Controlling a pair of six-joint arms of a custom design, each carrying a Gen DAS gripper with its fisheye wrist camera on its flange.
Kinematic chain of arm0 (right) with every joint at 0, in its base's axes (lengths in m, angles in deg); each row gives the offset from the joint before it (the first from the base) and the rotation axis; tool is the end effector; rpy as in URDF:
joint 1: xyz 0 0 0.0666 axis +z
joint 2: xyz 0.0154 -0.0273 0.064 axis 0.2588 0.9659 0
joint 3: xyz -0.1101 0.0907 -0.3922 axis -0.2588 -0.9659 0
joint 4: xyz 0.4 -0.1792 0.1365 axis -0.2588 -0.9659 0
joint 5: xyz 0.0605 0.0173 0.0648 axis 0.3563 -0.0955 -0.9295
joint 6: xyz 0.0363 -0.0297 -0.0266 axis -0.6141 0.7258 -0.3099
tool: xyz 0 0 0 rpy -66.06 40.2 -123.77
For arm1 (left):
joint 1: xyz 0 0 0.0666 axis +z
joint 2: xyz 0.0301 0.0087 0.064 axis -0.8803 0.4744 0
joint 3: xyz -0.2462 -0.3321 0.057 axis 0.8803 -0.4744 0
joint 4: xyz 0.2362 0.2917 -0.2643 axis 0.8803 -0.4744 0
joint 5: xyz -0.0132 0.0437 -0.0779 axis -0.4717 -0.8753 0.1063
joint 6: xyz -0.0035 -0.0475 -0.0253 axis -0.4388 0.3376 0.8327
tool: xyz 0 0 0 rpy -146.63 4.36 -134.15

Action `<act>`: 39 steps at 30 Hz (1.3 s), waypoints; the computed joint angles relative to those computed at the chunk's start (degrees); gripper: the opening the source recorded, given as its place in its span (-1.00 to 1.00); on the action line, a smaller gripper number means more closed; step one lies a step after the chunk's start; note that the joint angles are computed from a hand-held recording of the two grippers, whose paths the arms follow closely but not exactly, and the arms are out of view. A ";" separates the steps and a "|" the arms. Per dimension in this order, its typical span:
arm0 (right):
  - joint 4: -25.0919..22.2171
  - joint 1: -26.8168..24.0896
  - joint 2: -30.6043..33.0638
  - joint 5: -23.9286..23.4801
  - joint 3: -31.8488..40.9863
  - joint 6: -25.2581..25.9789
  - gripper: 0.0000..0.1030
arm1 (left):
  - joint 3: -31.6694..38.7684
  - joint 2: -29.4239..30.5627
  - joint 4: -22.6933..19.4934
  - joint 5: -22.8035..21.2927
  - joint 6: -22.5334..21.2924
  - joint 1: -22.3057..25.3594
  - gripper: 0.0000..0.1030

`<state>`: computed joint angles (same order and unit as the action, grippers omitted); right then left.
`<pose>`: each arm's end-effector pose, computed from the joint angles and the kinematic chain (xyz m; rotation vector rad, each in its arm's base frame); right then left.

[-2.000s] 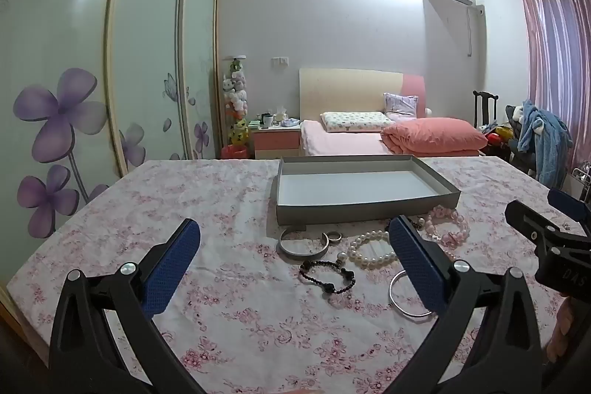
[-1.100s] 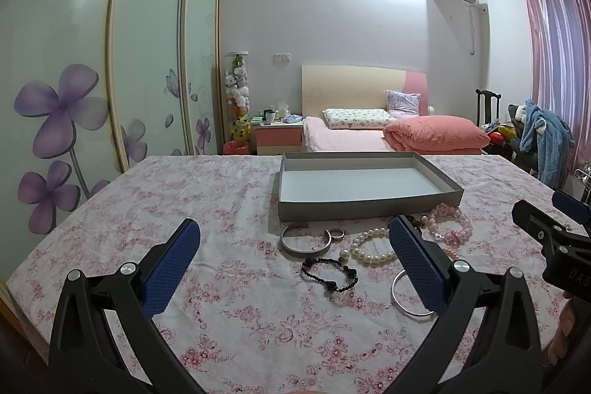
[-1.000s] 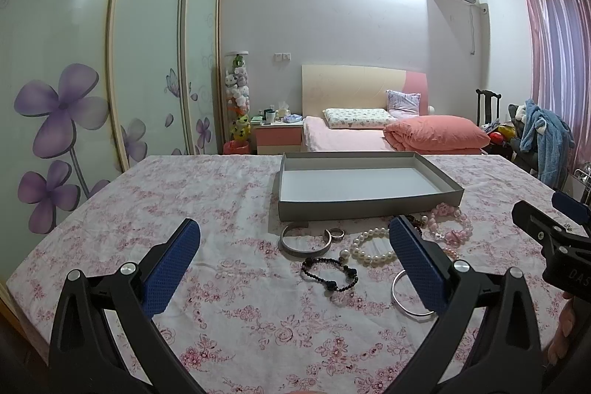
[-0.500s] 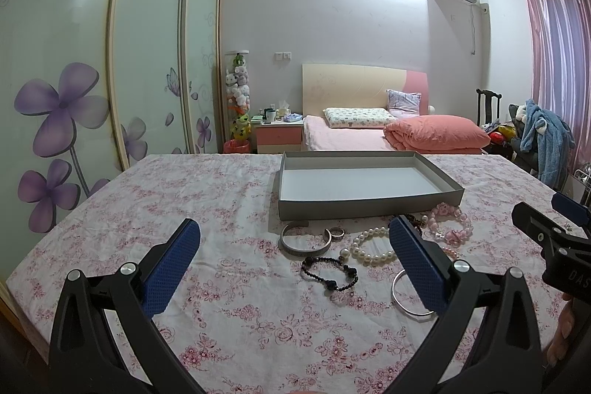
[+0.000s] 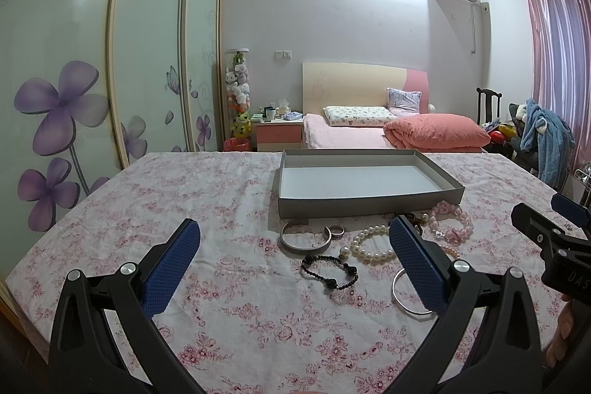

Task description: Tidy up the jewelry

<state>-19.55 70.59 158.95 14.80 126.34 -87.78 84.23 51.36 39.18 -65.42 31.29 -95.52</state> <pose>0.3186 0.4178 0.3751 0.0187 1.9212 0.1011 0.3087 -0.1846 0.4213 0.0038 1.9225 0.0225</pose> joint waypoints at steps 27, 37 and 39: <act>-0.60 0.06 0.13 -0.07 0.28 -0.45 0.93 | -0.40 -0.24 -0.12 0.44 0.00 0.24 0.97; -3.14 -1.99 0.73 -2.76 0.13 -3.70 0.93 | -0.81 1.90 -0.31 1.03 0.99 1.94 0.97; -6.67 -3.56 1.06 -4.33 1.27 -6.00 0.92 | 0.24 2.78 -2.51 3.00 2.04 3.38 0.97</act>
